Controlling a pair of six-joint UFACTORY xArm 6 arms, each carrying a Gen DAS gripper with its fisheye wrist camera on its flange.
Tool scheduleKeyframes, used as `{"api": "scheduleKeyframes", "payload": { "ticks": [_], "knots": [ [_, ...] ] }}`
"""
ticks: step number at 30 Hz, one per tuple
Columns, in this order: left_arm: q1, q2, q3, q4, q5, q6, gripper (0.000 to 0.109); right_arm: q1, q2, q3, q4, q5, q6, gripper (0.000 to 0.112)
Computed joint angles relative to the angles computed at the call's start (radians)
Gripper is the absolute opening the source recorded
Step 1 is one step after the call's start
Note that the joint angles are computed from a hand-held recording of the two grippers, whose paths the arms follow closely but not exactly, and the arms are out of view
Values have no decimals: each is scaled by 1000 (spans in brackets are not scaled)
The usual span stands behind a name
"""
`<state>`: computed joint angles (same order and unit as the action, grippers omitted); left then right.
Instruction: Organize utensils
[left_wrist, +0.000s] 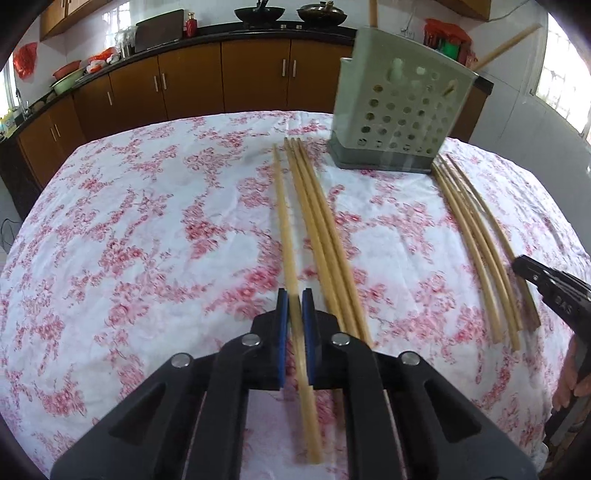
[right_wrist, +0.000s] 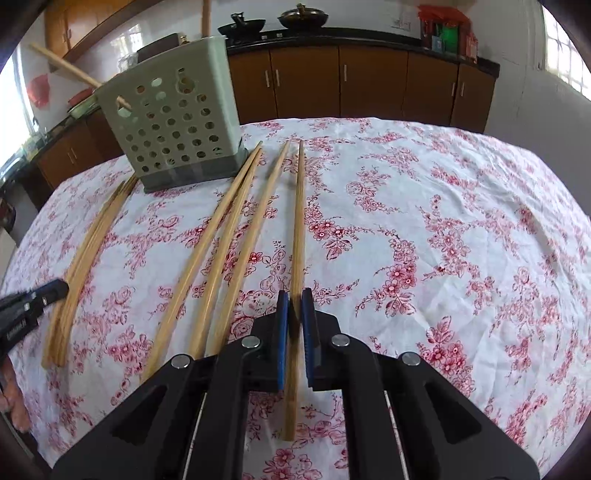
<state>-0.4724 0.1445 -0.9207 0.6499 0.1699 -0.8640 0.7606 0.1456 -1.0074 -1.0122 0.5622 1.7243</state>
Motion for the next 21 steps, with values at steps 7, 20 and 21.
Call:
{"api": "scheduleKeyframes", "payload": {
  "ticks": [7, 20, 21],
  "knots": [
    [81, 31, -56, 51, 41, -74, 9, -43, -7, 3, -4, 55, 47, 8],
    [115, 19, -2, -27, -73, -31, 10, -40, -4, 1, 9, 66, 37, 9],
    [116, 19, -1, -26, -75, -30, 10, -38, -5, 1, 11, 71, 34, 9]
  ]
}}
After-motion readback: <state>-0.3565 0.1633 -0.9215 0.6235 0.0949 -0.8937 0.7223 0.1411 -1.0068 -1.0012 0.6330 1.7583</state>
